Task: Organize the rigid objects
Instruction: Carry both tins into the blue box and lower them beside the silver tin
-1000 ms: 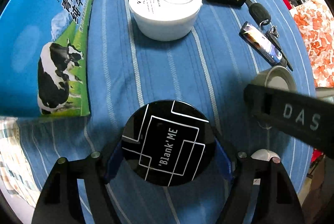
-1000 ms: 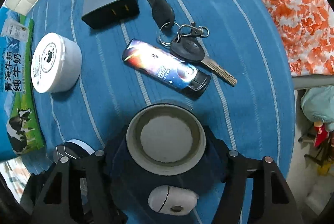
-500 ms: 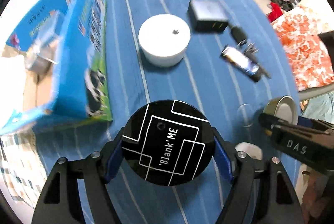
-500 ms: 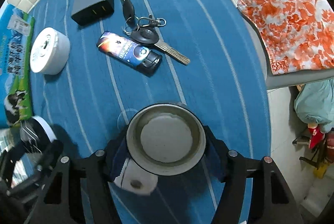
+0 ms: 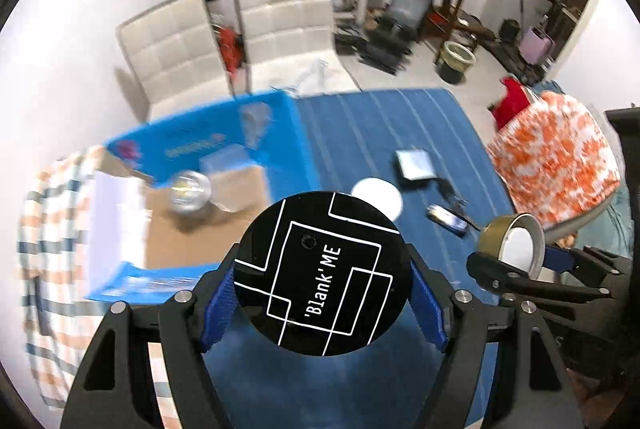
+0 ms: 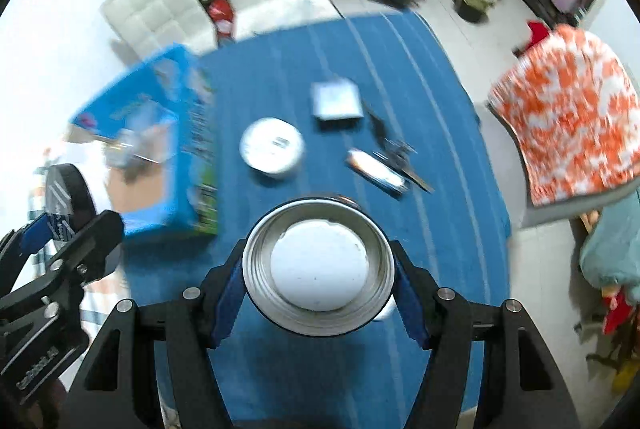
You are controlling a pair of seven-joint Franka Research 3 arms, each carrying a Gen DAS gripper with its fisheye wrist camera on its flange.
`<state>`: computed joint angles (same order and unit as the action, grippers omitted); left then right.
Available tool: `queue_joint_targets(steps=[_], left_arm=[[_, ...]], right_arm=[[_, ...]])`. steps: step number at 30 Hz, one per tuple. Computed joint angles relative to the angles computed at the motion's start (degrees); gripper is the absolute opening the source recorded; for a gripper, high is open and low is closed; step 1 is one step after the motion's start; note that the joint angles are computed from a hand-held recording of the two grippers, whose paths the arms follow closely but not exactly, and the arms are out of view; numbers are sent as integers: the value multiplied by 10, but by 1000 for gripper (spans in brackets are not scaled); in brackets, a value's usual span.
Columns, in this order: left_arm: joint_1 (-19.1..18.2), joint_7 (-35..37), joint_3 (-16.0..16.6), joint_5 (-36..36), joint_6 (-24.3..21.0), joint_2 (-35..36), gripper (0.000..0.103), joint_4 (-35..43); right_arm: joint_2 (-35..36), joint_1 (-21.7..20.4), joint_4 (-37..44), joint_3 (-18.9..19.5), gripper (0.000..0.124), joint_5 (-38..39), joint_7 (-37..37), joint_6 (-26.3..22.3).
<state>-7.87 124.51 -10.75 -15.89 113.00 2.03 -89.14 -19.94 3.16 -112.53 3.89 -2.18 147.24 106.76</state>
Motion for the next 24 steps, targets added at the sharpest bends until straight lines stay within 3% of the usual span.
queue_joint_targets(steps=[5,12,20,24], left_arm=[[28,-1,16,5,-11,44,73,75],[69,-5,18,19,-28,97,73,155],[95,-15,12,28,-55,147,73,217],[93,-31,9,57,-84,201,73,266]], right_arm=[[102,26,141,17,68,-24,5,-9],[252,91,353,5,68,-59,-7,-55],[373,148,538,-28,68,-64,-26,-108],[412,153,574,-42,68,-47,-31,-110]])
